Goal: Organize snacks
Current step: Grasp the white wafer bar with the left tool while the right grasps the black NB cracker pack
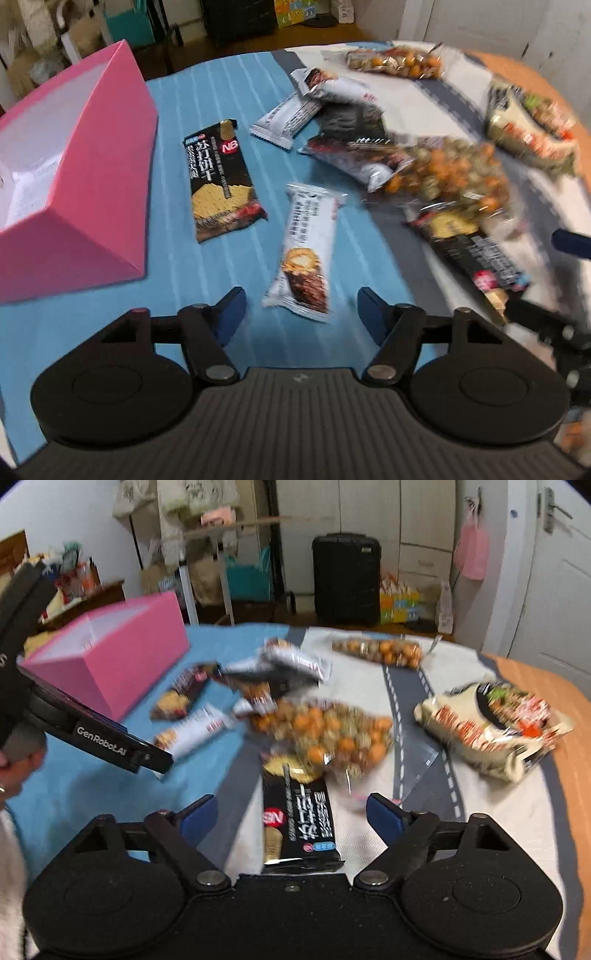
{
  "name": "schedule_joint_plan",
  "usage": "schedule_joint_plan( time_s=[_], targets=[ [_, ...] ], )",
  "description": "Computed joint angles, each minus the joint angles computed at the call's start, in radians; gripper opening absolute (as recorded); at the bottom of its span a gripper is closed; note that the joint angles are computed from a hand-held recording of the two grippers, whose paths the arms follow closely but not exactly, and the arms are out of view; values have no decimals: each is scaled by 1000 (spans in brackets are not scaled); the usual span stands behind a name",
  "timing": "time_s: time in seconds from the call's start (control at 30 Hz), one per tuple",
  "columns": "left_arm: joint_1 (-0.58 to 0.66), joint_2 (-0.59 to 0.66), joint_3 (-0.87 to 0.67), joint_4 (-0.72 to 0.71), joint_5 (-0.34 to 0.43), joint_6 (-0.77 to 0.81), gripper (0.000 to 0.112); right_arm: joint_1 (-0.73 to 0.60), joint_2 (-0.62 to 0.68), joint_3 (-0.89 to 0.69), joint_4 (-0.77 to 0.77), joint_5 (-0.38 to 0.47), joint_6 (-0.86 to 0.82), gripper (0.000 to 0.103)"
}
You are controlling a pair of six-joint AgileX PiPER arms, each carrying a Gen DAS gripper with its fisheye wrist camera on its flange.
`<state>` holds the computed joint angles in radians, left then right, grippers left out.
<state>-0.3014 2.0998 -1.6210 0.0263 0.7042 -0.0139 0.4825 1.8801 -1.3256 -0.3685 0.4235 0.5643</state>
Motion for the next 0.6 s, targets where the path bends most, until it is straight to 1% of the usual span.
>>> schedule_joint_plan(
  time_s=[0.07, 0.1, 0.17, 0.2, 0.23, 0.27, 0.33, 0.4, 0.43, 0.47, 0.5, 0.53, 0.57, 0.6],
  targets=[
    [-10, -1, 45, 76, -83, -38, 66, -25, 25, -2, 81, -12, -62, 81],
    [-9, 7, 49, 94, -99, -49, 66, -37, 31, 4, 140, -22, -105, 79],
    [9, 30, 41, 69, -118, -23, 64, -54, 35, 8, 264, -32, -218, 76],
    [19, 48, 22, 50, -108, -13, 61, -53, 35, 18, 293, -40, -248, 74],
    [31, 65, 6, 12, -97, 17, 60, -48, 40, 21, 286, -40, -248, 74],
    [39, 76, -8, -17, -91, 40, 60, -36, 46, 19, 239, -38, -210, 74],
    [47, 75, 0, -50, -115, 75, 59, -15, 63, 17, 101, -52, -98, 74],
    [51, 68, 18, -88, -145, 135, 53, -2, 82, 12, -38, -68, 19, 74],
    [50, 67, 26, -100, -159, 153, 53, 3, 99, -3, -101, -63, 61, 71],
    [49, 67, 33, -103, -172, 157, 53, 2, 118, -24, -127, -54, 64, 69],
    [46, 66, 41, -99, -187, 155, 50, 5, 124, -37, -113, -45, 39, 58],
    [44, 60, 57, -93, -208, 146, 46, 3, 124, -48, -85, -38, 24, 53],
    [37, 59, 59, -57, -218, 96, 37, 5, 125, -58, -87, -25, 40, 53],
    [29, 53, 65, -18, -219, 44, 33, 6, 123, -62, -69, -14, 30, 53]
  ],
)
